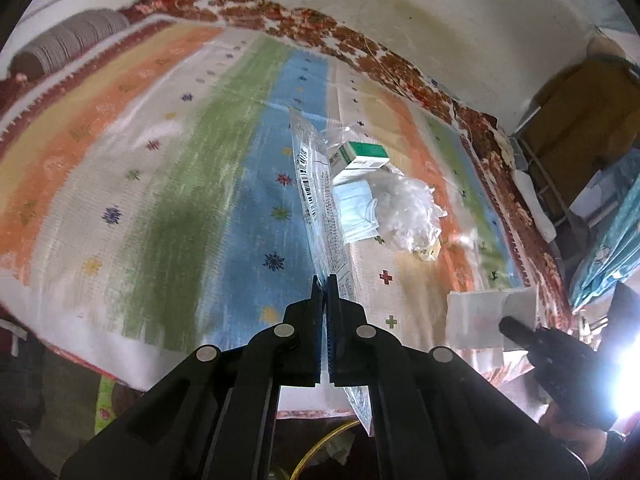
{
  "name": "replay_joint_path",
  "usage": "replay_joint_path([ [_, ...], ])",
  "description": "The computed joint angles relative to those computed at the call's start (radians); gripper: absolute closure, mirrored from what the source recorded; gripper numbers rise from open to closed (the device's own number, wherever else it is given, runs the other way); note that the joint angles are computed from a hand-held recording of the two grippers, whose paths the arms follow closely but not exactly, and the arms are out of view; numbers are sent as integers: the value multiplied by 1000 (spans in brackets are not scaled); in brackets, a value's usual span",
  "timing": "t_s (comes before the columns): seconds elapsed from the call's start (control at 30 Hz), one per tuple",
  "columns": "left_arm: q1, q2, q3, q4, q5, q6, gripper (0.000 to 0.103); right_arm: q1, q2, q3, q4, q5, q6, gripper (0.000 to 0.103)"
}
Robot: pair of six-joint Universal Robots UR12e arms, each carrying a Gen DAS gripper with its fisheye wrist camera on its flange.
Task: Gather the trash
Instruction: 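Lift the packet and tissue and carry both tools over the brass bin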
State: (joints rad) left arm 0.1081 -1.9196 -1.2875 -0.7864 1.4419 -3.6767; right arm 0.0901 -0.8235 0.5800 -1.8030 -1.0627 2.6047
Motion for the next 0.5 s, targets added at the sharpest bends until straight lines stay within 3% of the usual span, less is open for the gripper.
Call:
replay_joint_path([
  [0.37,-42,41,-7,8,20,-21,102,-29,-87,116,-29,29,3,98],
  [0.5,-74,57,-8,-5,107,32,102,-33,-119,162,-35,0,-19,98],
])
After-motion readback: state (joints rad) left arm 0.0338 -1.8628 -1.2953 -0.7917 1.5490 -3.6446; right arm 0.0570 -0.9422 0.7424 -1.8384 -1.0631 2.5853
